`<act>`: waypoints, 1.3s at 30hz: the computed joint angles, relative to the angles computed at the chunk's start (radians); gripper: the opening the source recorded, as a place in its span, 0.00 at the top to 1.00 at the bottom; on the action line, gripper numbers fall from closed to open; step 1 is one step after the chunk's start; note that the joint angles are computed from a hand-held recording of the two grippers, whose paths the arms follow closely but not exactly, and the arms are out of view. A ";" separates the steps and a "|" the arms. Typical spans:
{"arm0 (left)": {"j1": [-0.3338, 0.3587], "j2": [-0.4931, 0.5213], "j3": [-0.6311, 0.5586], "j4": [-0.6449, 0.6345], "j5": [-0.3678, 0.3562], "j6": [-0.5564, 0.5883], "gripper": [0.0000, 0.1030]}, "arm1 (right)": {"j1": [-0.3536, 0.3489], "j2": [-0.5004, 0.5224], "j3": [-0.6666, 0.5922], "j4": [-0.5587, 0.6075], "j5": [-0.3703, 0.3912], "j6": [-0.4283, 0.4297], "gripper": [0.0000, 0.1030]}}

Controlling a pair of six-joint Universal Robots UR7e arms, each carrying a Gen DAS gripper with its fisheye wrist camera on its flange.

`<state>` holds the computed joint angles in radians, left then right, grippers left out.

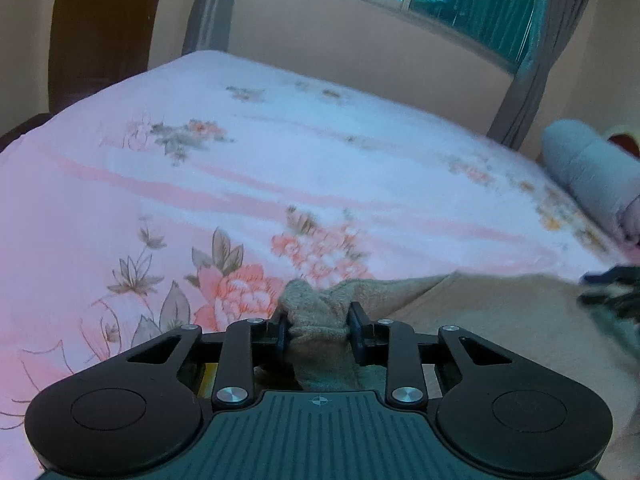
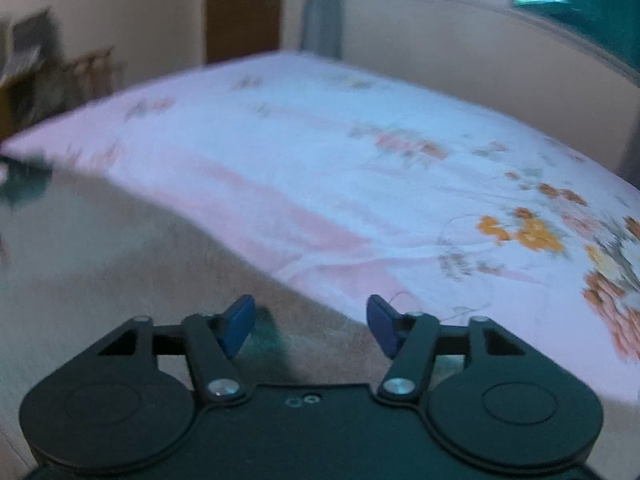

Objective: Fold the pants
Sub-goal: 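Lower the left tool to the waistband while the right tool lowers to a leg, then close the left gripper on the waistband while the right gripper grasps the leg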

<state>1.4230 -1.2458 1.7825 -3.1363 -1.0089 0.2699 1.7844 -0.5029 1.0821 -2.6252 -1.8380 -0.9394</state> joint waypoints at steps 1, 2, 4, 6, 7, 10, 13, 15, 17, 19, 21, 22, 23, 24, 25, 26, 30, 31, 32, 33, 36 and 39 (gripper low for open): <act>-0.002 -0.006 -0.001 0.010 -0.001 0.004 0.71 | 0.003 0.013 -0.020 0.025 -0.032 -0.027 0.56; -0.004 -0.022 0.010 0.027 0.002 0.002 0.71 | 0.004 0.022 -0.035 0.045 -0.043 -0.040 0.63; -0.002 -0.022 0.000 0.070 0.019 -0.017 0.71 | 0.006 0.027 -0.050 0.080 -0.049 -0.037 0.91; -0.001 -0.020 0.001 0.066 0.022 -0.020 0.71 | 0.019 0.026 -0.044 0.052 -0.078 -0.021 1.00; -0.003 -0.026 0.010 0.052 0.013 -0.022 0.72 | 0.023 0.013 -0.030 0.036 -0.067 0.006 1.00; -0.014 -0.064 0.051 -0.009 -0.044 0.003 0.72 | 0.040 -0.060 0.061 -0.032 -0.033 0.015 1.00; -0.035 -0.128 0.103 -0.043 -0.100 0.035 0.72 | 0.068 -0.155 0.167 -0.071 -0.029 -0.021 1.00; -0.050 -0.171 0.131 -0.039 -0.114 0.045 0.72 | 0.089 -0.198 0.209 -0.065 -0.050 -0.057 1.00; -0.063 -0.209 0.165 -0.058 -0.133 0.053 0.72 | 0.098 -0.215 0.218 -0.053 -0.065 -0.068 1.00; -0.074 -0.251 0.213 -0.083 -0.163 0.037 0.72 | 0.094 -0.231 0.212 0.008 -0.041 -0.026 1.00; -0.087 -0.295 0.264 -0.082 -0.181 0.026 0.72 | 0.093 -0.268 0.254 0.035 -0.037 0.002 1.00; -0.094 -0.312 0.282 -0.071 -0.176 0.027 0.72 | 0.093 -0.290 0.283 0.041 -0.033 0.001 1.00; -0.101 -0.327 0.299 -0.060 -0.165 0.031 0.72 | 0.098 -0.304 0.321 0.007 -0.052 -0.036 1.00; -0.097 -0.334 0.306 -0.060 -0.174 0.030 0.73 | 0.105 -0.303 0.346 -0.056 -0.080 -0.082 1.00; -0.092 -0.339 0.313 -0.070 -0.185 0.028 0.73 | 0.106 -0.291 0.341 -0.077 -0.091 -0.091 0.97; -0.091 -0.342 0.317 -0.078 -0.185 0.026 0.73 | 0.102 -0.273 0.315 -0.056 -0.087 -0.062 0.90; -0.104 -0.359 0.332 -0.082 -0.181 0.033 0.73 | 0.093 -0.179 0.239 -0.118 -0.097 -0.102 0.85; -0.109 -0.360 0.329 -0.070 -0.172 0.041 0.73 | 0.091 -0.160 0.218 -0.117 -0.090 -0.116 0.85; -0.113 -0.365 0.329 -0.062 -0.166 0.046 0.73 | 0.088 -0.145 0.202 -0.122 -0.073 -0.148 0.82; -0.117 -0.368 0.330 -0.058 -0.162 0.045 0.73 | 0.085 -0.128 0.181 -0.122 -0.061 -0.192 0.80; -0.121 -0.375 0.324 -0.036 -0.157 0.063 0.73 | 0.077 -0.105 0.145 -0.088 -0.052 -0.289 0.60; -0.123 -0.374 0.314 -0.018 -0.144 0.073 0.73 | 0.068 -0.086 0.084 0.017 -0.040 -0.311 0.74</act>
